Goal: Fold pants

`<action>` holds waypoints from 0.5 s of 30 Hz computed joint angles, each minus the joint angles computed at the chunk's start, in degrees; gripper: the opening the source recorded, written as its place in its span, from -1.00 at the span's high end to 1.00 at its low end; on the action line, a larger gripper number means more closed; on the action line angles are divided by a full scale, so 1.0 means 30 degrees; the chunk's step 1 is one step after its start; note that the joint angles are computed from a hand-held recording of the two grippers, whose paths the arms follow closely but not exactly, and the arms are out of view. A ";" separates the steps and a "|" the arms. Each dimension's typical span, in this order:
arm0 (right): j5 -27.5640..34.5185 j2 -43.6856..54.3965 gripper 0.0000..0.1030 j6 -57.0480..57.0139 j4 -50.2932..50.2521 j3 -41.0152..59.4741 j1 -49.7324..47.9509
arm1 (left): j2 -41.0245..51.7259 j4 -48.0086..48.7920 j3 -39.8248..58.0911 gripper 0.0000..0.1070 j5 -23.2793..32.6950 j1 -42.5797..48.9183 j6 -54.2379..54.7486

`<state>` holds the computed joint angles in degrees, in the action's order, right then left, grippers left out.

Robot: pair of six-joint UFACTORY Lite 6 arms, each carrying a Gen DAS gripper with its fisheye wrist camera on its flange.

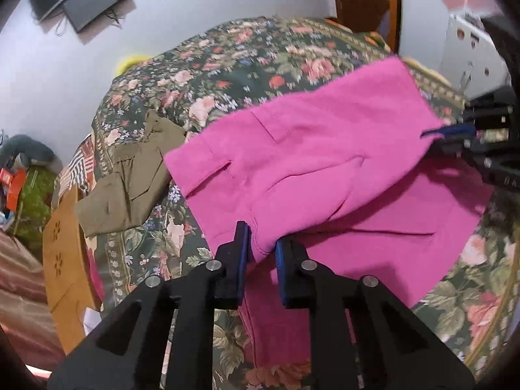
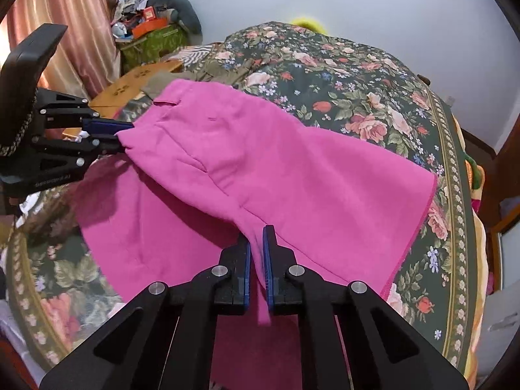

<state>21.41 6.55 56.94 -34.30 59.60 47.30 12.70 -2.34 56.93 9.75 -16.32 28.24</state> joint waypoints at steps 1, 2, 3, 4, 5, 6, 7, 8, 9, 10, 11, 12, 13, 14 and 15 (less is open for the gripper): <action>0.0179 -0.0214 0.89 0.0112 -0.0126 -0.0024 0.0158 | -0.0302 -0.0297 -0.0123 0.73 0.0032 0.0036 0.0282; 0.0350 -0.0476 0.89 0.0224 -0.0223 -0.0080 0.0305 | -0.0772 -0.0603 -0.0372 0.73 0.0017 0.0039 0.0552; 0.0470 -0.0712 0.89 0.0326 -0.0286 -0.0144 0.0416 | -0.1289 -0.1283 -0.0648 0.73 0.0097 0.0053 0.1249; 0.0597 -0.0958 0.89 0.0490 -0.0426 -0.0207 0.0532 | -0.1718 -0.1338 -0.0894 0.73 0.0165 0.0010 0.1314; 0.0741 -0.1295 0.89 0.0818 -0.0650 -0.0388 0.0739 | -0.2214 -0.1506 -0.1212 0.73 0.0208 0.0006 0.1495; 0.0862 -0.1619 0.89 0.0988 -0.0702 -0.0545 0.0924 | -0.2723 -0.1826 -0.1564 0.73 0.0276 0.0005 0.1798; 0.0950 -0.1794 0.89 0.1126 -0.0742 -0.0627 0.1065 | -0.3187 -0.2206 -0.1914 0.73 0.0366 0.0014 0.2156; 0.1098 -0.2039 0.89 0.1344 -0.0829 -0.0764 0.1290 | -0.3519 -0.2626 -0.2201 0.73 0.0447 0.0041 0.2536; 0.1288 -0.2261 0.89 0.1668 -0.0976 -0.0931 0.1601 | -0.3739 -0.3143 -0.2435 0.73 0.0530 0.0104 0.3025; 0.1384 -0.2389 0.89 0.1819 -0.0995 -0.1031 0.1796 | -0.3982 -0.3141 -0.2735 0.73 0.0544 0.0061 0.2917; 0.1533 -0.2527 0.89 0.2165 -0.1144 -0.1178 0.2110 | -0.4280 -0.3254 -0.3123 0.73 0.0605 0.0064 0.2963; 0.1600 -0.2625 0.89 0.2328 -0.1176 -0.1298 0.2288 | -0.4445 -0.3366 -0.3401 0.73 0.0608 0.0082 0.3036; 0.1649 -0.2688 0.89 0.2631 -0.1276 -0.1458 0.2547 | -0.4610 -0.3432 -0.3726 0.73 0.0601 0.0071 0.3049; 0.1639 -0.2739 0.89 0.2988 -0.1400 -0.1645 0.2746 | -0.4760 -0.3570 -0.4055 0.73 0.0569 0.0059 0.3142; 0.1641 -0.2764 0.89 0.3228 -0.1451 -0.1766 0.2872 | -0.4830 -0.3717 -0.4308 0.73 0.0499 0.0049 0.3253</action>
<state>26.33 -1.74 66.62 -38.66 54.30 55.91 -1.79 -13.49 44.01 11.25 -16.17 38.00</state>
